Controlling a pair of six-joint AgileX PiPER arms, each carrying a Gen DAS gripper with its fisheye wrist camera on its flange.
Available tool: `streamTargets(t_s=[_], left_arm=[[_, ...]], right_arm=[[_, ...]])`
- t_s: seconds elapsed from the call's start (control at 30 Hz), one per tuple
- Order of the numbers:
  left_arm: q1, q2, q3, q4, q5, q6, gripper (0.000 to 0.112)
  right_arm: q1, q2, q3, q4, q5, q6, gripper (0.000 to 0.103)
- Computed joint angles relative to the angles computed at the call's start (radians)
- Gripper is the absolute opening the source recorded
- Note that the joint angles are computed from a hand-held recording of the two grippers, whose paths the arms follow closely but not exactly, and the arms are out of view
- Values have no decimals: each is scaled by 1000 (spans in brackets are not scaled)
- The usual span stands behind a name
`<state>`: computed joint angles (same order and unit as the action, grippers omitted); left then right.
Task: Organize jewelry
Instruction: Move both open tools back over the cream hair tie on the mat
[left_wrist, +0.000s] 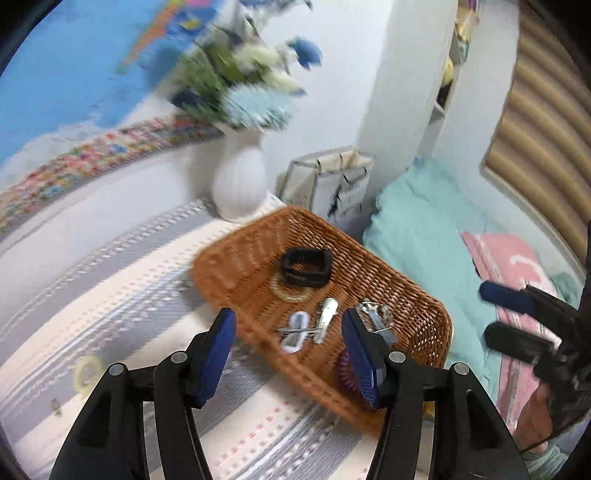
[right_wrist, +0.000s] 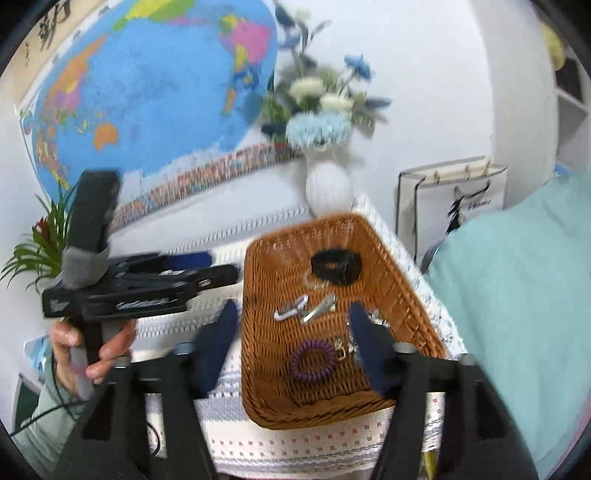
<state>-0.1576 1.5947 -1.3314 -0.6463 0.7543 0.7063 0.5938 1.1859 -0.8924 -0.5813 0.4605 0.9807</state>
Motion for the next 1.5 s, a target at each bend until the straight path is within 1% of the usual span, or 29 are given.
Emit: streamTargets(t_s=[0.07, 0.13, 0.2, 0.23, 0.3, 0.33, 0.4, 0.47, 0.53, 0.6, 0.63, 0.73, 0.87, 0.9, 0.97, 1.03, 1.13, 1.27, 1.33, 1.43, 1.5], left_arm=[[75, -81, 70, -53, -10, 65, 61], [166, -138, 117, -122, 16, 141, 61], [280, -181, 150, -186, 63, 213, 61], [359, -206, 170, -218, 93, 252, 62], [483, -236, 196, -253, 131, 304, 63], [523, -240, 208, -274, 140, 330, 63], [694, -245, 232, -376, 201, 426, 64], [826, -227, 232, -445, 265, 494, 64], [929, -195, 222, -477, 318, 547, 64], [965, -173, 218, -466, 316, 564, 64], [982, -155, 222, -460, 305, 583, 64], [1000, -111, 226, -449, 296, 616, 64], [994, -41, 211, -431, 278, 625, 64], [991, -30, 207, -428, 275, 623, 64], [976, -4, 186, -406, 268, 597, 64], [939, 22, 148, -364, 255, 529, 64], [881, 62, 84, -293, 243, 416, 64], [766, 135, -10, -192, 214, 286, 64], [735, 169, -51, -169, 225, 249, 64], [713, 207, -92, -164, 236, 227, 64], [697, 232, -114, -142, 228, 209, 64]], right_arm=[[57, -17, 6, -157, 16, 166, 80], [98, -21, -3, -240, 31, 253, 82], [131, -11, -20, -276, 39, 297, 84], [143, 0, -36, -262, 35, 279, 85], [163, 48, -96, -156, 53, 150, 85], [172, 80, -129, -94, 57, 84, 85], [184, 128, -163, -14, 18, 19, 85], [203, 169, -192, 14, 0, 9, 85], [234, 235, -250, -4, 11, 37, 85], [275, 290, -297, -64, 34, 100, 85], [289, 324, -327, -68, 33, 97, 85], [333, 419, -414, -75, 52, 93, 85], [367, 557, -559, -28, 100, 22, 85], [372, 590, -595, -24, 116, 11, 84], [372, 646, -658, 4, 135, -31, 79], [363, 695, -715, 52, 148, -83, 72], [333, 773, -799, 143, 166, -165, 68], [272, 858, -888, 299, 170, -280, 62], [243, 898, -931, 353, 186, -325, 57], [216, 947, -981, 403, 203, -373, 57], [204, 970, -1000, 419, 212, -397, 57]])
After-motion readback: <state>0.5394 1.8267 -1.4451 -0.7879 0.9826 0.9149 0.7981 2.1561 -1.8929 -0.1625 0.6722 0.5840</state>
